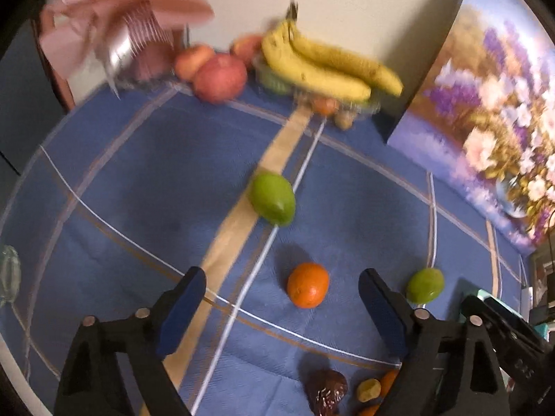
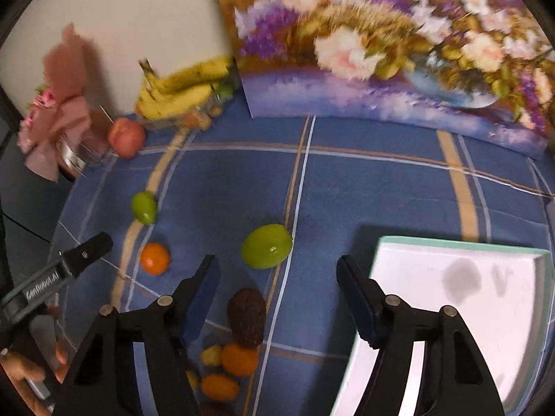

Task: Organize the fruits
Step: 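Grasp the green pear with the right tool while the left tool grasps an orange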

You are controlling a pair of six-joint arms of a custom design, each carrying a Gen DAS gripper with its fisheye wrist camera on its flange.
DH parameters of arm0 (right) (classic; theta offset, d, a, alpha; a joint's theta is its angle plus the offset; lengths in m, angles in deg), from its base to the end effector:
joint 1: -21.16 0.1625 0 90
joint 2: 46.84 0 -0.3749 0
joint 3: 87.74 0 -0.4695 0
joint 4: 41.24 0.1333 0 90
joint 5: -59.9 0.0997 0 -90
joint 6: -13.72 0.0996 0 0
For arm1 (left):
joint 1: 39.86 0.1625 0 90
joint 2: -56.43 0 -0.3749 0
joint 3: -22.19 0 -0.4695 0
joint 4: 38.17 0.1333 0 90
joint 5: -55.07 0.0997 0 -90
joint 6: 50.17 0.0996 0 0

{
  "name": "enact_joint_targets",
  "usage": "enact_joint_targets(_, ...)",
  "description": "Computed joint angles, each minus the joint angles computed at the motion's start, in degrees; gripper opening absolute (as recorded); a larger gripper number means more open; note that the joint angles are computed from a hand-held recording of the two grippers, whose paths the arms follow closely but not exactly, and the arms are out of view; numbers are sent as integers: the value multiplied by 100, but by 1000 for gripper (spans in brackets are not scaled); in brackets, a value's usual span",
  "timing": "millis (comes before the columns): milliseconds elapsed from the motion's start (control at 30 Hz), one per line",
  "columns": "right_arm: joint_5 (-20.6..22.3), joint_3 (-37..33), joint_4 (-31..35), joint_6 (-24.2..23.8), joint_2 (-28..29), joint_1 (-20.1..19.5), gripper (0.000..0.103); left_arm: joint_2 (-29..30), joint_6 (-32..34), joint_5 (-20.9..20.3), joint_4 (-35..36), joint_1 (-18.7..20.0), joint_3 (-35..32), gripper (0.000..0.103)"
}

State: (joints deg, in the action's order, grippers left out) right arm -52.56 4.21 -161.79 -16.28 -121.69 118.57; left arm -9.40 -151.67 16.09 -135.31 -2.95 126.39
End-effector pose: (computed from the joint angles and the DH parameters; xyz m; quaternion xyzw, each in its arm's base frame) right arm 0.1802 -0.6473 0.3200 0.2908 -0.9300 0.0748 0.2122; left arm -0.3327 -0.5134 0.1078 -0.2506 0.8403 -0.3512 0.3282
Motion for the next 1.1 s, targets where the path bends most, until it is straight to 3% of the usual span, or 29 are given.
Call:
enact_joint_targets(67, -145, -103, 123, 21, 216, 6, 69, 51, 343, -176, -468, 147, 70, 85)
enact_joint_targets(300, -643, -159, 145, -148, 643, 37, 69, 183, 805, -432, -1129, 394, 145, 70)
enact_joint_targets(500, -822, -98, -5, -287, 782, 76, 69, 242, 1158, -532, -1608, 509, 178, 51)
enact_joint_targets(600, -874, -76, -77, -370, 844, 93, 64, 271, 1306, -562, -1773, 517, 174, 37)
enact_joint_targets(700, -889, -35, -168, -403, 875, 106, 60, 292, 1334, -560, -1750, 522, 127, 36)
enact_joint_targets(767, -959, 9, -296, -446, 882, 114, 52, 268, 1297, -572, -1770, 506, 141, 36)
enact_joint_targets(967, -800, 21, -308, -346, 812, 70, 52, 205, 1207, -587, -1623, 391, 96, 36)
enact_joint_targets(1100, -559, 283, -481, -488, 401, 53, 51, 135, 1012, -485, -1311, 168, 39, 36)
